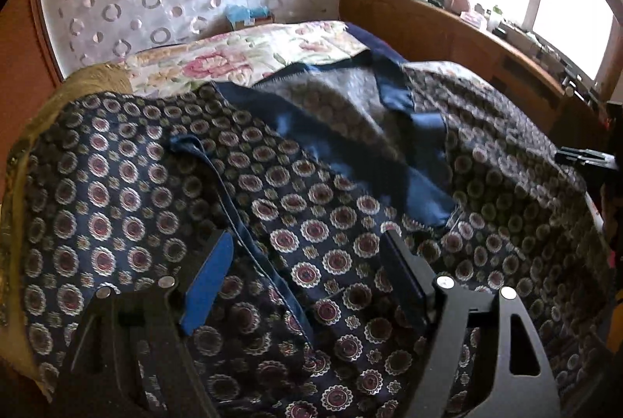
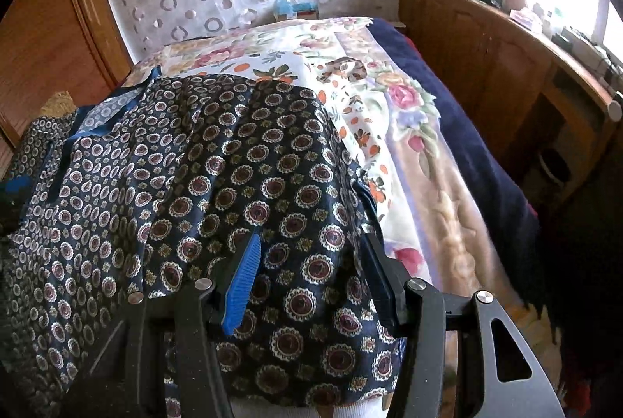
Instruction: Fold small clothes
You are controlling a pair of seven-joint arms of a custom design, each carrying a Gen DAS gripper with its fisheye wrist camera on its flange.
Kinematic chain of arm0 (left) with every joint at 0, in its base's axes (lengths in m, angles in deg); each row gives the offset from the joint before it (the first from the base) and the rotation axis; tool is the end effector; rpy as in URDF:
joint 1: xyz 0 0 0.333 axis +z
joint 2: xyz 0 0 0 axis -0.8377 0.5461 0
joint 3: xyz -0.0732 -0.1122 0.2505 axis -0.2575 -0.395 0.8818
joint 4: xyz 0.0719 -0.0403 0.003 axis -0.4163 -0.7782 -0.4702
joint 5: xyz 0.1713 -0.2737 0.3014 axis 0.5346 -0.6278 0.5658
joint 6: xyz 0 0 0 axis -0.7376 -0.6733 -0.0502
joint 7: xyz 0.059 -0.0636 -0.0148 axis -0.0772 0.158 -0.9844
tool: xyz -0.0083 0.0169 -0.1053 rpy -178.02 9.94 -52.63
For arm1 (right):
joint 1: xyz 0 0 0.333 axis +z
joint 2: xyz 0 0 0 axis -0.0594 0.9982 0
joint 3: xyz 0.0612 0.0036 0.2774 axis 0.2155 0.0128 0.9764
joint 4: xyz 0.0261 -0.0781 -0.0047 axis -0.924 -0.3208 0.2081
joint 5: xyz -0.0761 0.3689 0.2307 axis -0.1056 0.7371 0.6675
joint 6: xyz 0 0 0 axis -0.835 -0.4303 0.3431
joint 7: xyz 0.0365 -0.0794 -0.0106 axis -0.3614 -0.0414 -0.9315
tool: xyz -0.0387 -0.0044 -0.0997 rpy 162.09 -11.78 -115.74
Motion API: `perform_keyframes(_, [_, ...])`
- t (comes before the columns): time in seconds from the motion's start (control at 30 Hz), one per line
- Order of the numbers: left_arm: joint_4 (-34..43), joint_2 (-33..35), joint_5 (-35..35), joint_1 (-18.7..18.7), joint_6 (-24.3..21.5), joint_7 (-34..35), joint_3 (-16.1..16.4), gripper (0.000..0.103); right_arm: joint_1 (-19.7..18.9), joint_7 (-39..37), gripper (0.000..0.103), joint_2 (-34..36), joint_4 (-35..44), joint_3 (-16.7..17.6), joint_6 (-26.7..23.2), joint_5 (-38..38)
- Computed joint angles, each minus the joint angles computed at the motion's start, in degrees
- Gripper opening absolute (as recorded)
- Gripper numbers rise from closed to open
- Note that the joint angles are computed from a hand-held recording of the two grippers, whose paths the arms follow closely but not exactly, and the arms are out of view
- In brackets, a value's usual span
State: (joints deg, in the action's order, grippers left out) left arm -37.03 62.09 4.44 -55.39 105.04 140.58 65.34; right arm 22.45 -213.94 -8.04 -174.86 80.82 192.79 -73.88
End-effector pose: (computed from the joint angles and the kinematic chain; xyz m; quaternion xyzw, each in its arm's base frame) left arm 0.7356 -0.1961 0.3160 -0.3359 0.8791 -0.3229 0.1005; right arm 0.5094 0.3194 0.3144 -0.4561 0.8066 -0.2902 0.2392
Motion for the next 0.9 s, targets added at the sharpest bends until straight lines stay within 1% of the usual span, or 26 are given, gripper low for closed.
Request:
perform_keyframes(0.1, [0.26, 0.29, 1.22, -0.62, -0.74, -0.9, 0.72, 0.078, -0.33, 0.67, 0.054, -0.3, -0.73, -0.16, 2.22, -0.61])
perform_keyframes(0.13, [0.31, 0.39, 1.64, -0.78, -0.91, -1.17, 0.94, 0.078, -0.44, 1.05, 0.048, -0.59, -1.12, -0.23, 3.22, -1.21])
perform_keyframes(0.2, [-0.41, 0.19, 2.17, -1.0, 0.34, -1.13, 0.98, 0.078, -0.3, 0.01, 0.042, -0.63, -0.91, 0.09, 1.94, -0.66])
perform_keyframes(0.3, [-1.02, -0.02, 3.38, -1.54, 1.79, -1.36, 1.2, 0.08, 0.19, -2.55, 0.025, -0.86, -0.45, 0.65, -2.08, 0.96])
perform_keyframes(0.37, [-0.83, 0.14, 3.91, -1.58, 1.6, -1.74, 1.16, 0.083, 0.71, -6.39, 0.006, -0.41, 0.74, 1.15, -5.69, 2.79])
perform_keyframes(0.43, [-0.12, 0.59, 4.46, -1.8, 1.17, -2.86, 1.44, 0.086, 0.77, -6.65, 0.003, -0.39, 0.8, 0.93, -4.8, 2.06])
perform_keyframes(0.53, [0.1, 0.76, 4.99, -1.71, 1.27, -3.22, 1.34, 0.087, 1.11, -6.58, 0.002, -0.25, 1.44, 1.0, -5.43, 0.98])
perform_keyframes(0.67, [-0.06, 0.76, 5.22, -1.51, 1.46, -3.36, 1.06, 0.087, 1.54, -3.85, 0.002, -0.16, 2.85, 1.01, -4.54, -3.91])
perform_keyframes(0.73, [0.03, 0.82, 5.29, -1.44, 1.35, -3.43, 0.99, 0.087, 1.62, -2.64, 0.002, 0.56, 4.18, 0.81, -2.52, -7.12])
perform_keyframes(0.9, [-0.02, 0.84, 5.41, -1.34, 1.46, -3.45, 0.89, 0.088, 2.66, -4.18, 0.002, 5.87, 11.54, -0.22, 2.14, -11.4])
